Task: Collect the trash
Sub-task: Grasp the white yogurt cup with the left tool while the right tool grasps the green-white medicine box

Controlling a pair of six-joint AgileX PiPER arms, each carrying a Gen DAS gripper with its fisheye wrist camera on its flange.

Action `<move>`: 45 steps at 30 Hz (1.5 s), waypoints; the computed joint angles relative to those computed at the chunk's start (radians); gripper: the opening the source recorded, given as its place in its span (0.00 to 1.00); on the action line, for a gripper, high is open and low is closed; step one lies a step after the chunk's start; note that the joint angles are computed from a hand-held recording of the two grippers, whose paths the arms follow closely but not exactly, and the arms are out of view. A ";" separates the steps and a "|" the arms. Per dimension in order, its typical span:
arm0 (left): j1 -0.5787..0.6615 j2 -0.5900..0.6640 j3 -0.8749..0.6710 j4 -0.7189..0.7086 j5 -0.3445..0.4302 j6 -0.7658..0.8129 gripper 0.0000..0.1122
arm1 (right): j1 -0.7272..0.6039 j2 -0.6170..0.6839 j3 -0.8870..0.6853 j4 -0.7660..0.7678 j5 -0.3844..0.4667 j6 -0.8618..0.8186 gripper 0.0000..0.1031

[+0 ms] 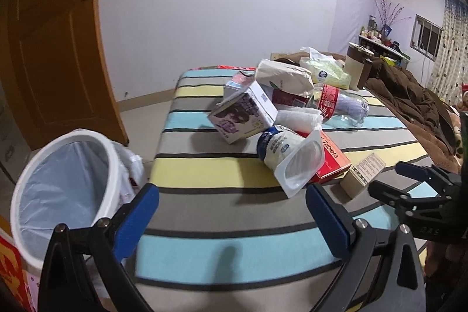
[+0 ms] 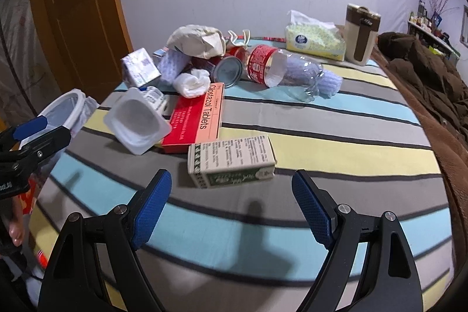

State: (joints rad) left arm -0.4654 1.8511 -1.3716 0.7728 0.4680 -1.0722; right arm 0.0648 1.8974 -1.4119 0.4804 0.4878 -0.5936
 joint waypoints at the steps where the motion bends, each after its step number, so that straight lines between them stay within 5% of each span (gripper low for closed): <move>1: 0.006 0.015 -0.018 -0.033 -0.006 0.038 0.91 | 0.001 0.016 -0.020 -0.004 0.008 0.004 0.83; 9: 0.049 0.126 -0.149 -0.368 -0.017 0.364 0.72 | 0.010 0.102 -0.142 -0.040 0.091 0.052 0.83; 12: 0.061 0.156 -0.191 -0.527 -0.016 0.513 0.64 | 0.009 0.100 -0.143 -0.026 0.091 0.029 0.73; 17: 0.059 0.182 -0.237 -0.637 -0.029 0.597 0.62 | -0.002 0.097 -0.142 -0.016 0.096 0.007 0.73; 22: 0.058 0.236 -0.338 -0.682 0.020 0.574 0.73 | -0.025 0.092 -0.136 0.000 0.095 0.002 0.73; 32: 0.033 0.358 -0.551 -0.565 0.164 0.365 0.73 | -0.055 0.102 -0.137 0.053 0.106 -0.031 0.72; 34: 0.034 0.352 -0.542 -0.550 0.153 0.352 0.62 | -0.058 0.103 -0.137 0.064 0.107 -0.043 0.72; 45: 0.026 0.224 -0.344 -0.527 0.061 0.371 0.60 | -0.065 0.071 -0.097 0.096 0.081 -0.074 0.72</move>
